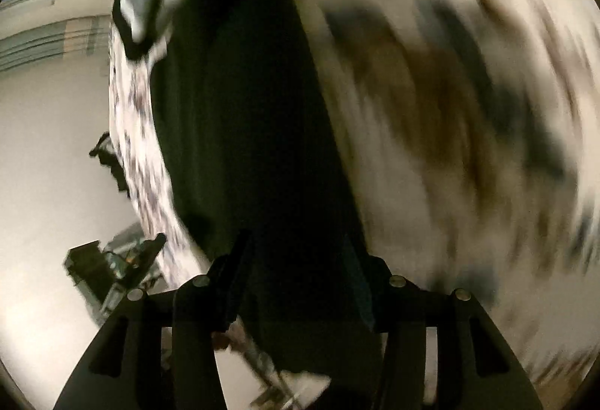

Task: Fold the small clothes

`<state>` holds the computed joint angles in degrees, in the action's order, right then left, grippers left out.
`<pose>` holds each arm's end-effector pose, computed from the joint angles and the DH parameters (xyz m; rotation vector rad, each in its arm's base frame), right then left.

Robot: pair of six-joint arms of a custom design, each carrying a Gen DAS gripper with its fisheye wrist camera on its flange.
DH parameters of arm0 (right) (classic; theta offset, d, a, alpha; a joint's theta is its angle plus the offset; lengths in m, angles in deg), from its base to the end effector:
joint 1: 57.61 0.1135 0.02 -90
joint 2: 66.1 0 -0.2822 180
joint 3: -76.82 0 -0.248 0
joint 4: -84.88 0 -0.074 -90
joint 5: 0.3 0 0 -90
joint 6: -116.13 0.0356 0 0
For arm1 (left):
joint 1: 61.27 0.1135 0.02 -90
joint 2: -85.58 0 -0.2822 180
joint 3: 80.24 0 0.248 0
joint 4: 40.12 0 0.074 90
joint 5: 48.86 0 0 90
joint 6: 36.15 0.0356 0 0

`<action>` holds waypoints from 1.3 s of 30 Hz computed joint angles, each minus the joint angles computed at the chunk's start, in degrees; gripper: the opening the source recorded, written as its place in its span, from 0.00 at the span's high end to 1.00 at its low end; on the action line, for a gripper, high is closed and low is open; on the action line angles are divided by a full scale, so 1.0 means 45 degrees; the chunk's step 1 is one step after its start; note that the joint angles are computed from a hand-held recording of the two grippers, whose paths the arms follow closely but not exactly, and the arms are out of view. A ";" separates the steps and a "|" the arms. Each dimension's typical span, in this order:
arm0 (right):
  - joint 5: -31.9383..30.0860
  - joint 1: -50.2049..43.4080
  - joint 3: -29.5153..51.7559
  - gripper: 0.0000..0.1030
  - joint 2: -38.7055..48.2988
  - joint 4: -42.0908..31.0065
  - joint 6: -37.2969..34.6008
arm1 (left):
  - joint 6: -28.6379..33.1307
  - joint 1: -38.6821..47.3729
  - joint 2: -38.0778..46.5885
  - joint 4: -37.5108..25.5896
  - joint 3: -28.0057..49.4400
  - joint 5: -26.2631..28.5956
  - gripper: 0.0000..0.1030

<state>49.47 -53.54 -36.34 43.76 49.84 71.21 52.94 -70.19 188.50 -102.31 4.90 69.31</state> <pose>0.3157 0.0455 0.1107 -0.8924 -2.6964 -1.0687 0.3309 -0.0690 0.2091 0.2679 2.9066 -0.7514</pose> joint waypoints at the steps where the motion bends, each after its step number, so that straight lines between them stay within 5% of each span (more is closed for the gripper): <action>1: -0.0069 0.0481 -0.0970 0.50 -0.0644 0.0427 0.0625 | 0.0235 0.0216 -0.0466 -0.0226 -0.0618 0.0074 0.43; 8: 0.0824 0.6047 -0.6677 0.49 -0.2488 0.6518 0.7295 | 0.1475 0.1580 -0.3432 -0.1181 -0.5810 -0.0277 0.43; 13: 0.1615 0.9600 -0.7339 0.49 0.0552 1.2227 1.0934 | 0.1465 0.1299 -0.3585 -0.0109 -0.7981 0.0296 0.43; 19: 0.2387 1.1776 -0.5605 0.44 0.5124 1.6870 1.3726 | 0.0638 0.0267 -0.4367 0.1445 -0.8912 0.0228 0.44; 22: 0.2840 1.2058 -0.4076 0.39 0.5745 1.6556 1.4495 | 0.1070 0.0552 -0.5017 0.1010 -0.9171 0.0141 0.91; 23: 0.2708 1.1859 -0.4023 0.45 0.5665 1.6374 1.4210 | 0.1016 0.0574 -0.5139 0.0999 -0.9260 0.0259 0.91; 25: 0.2973 1.1998 -0.3431 0.81 0.5201 1.5048 1.3671 | 0.0934 0.0586 -0.5563 0.0492 -0.9030 0.0370 0.92; 26: 0.3075 1.2086 -0.3241 0.87 0.5101 1.4939 1.3686 | 0.1269 0.0890 -0.5666 0.0133 -0.8937 0.0417 0.93; 35: 0.4849 1.2280 -0.3731 0.88 0.1873 1.4419 1.4480 | 0.0912 0.2066 -0.7094 -0.3363 -0.6429 0.2564 0.93; 39: 0.5551 1.1646 -0.4347 0.88 -0.0087 1.3869 1.4202 | -0.1104 0.1484 -0.6466 -0.2534 -0.4620 0.3579 0.93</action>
